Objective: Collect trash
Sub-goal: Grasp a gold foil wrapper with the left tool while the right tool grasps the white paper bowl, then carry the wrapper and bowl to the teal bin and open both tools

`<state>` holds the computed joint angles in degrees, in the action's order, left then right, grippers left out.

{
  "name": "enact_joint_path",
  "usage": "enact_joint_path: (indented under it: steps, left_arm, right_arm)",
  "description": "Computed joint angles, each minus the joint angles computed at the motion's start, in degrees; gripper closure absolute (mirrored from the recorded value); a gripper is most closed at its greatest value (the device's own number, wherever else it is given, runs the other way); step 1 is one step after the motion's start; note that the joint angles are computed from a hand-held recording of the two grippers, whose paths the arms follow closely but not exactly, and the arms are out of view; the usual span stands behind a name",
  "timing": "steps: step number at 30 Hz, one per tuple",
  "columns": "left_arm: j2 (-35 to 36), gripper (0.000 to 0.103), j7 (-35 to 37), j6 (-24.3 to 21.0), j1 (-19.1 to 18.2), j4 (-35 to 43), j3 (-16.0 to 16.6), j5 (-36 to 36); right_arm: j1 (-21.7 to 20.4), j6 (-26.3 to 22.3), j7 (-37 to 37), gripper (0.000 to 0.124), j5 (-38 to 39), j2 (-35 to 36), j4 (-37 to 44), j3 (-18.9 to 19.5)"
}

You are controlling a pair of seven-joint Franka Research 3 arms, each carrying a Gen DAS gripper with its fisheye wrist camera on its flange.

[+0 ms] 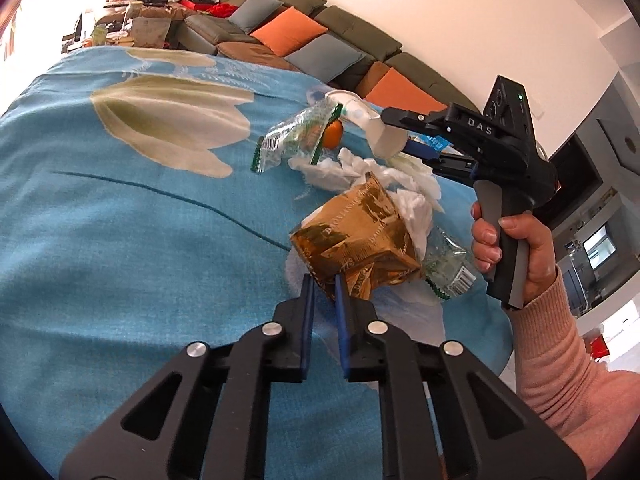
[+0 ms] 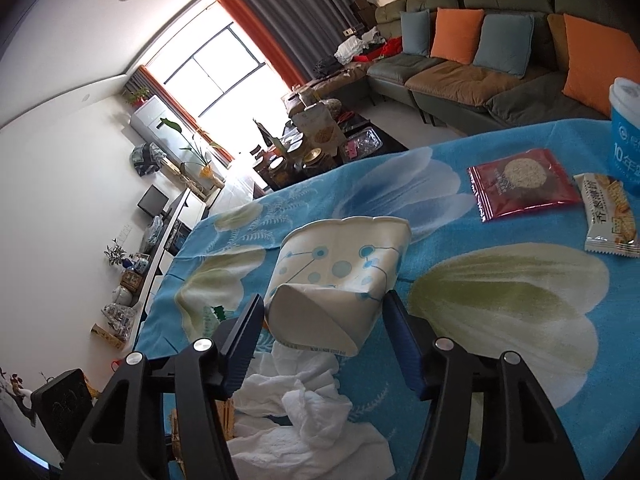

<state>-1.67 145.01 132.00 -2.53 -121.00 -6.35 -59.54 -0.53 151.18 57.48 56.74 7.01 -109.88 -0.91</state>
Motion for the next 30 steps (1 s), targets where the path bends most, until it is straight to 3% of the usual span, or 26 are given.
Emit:
enact_joint_path:
  steps: [8, 21, 30]
  left_arm:
    - [-3.19, 0.097, 3.62, 0.13, 0.37, -2.25, 1.49, -3.48]
    - [-10.27, 0.102, 8.30, 0.07, 1.14, -7.74, 5.74, -6.78]
    - [-14.72, 0.102, 7.92, 1.88, 2.39, -11.40, 9.14, -5.87]
  right_arm:
    - [0.67, 1.26, -6.25, 0.067, 6.45, -4.21, -3.96, -0.28]
    - [5.95, 1.94, -17.62, 0.071, 15.74, -11.63, -9.99, -1.32]
    - [8.42, -0.02, -18.89, 0.072, 16.76, -11.82, -10.10, -1.17]
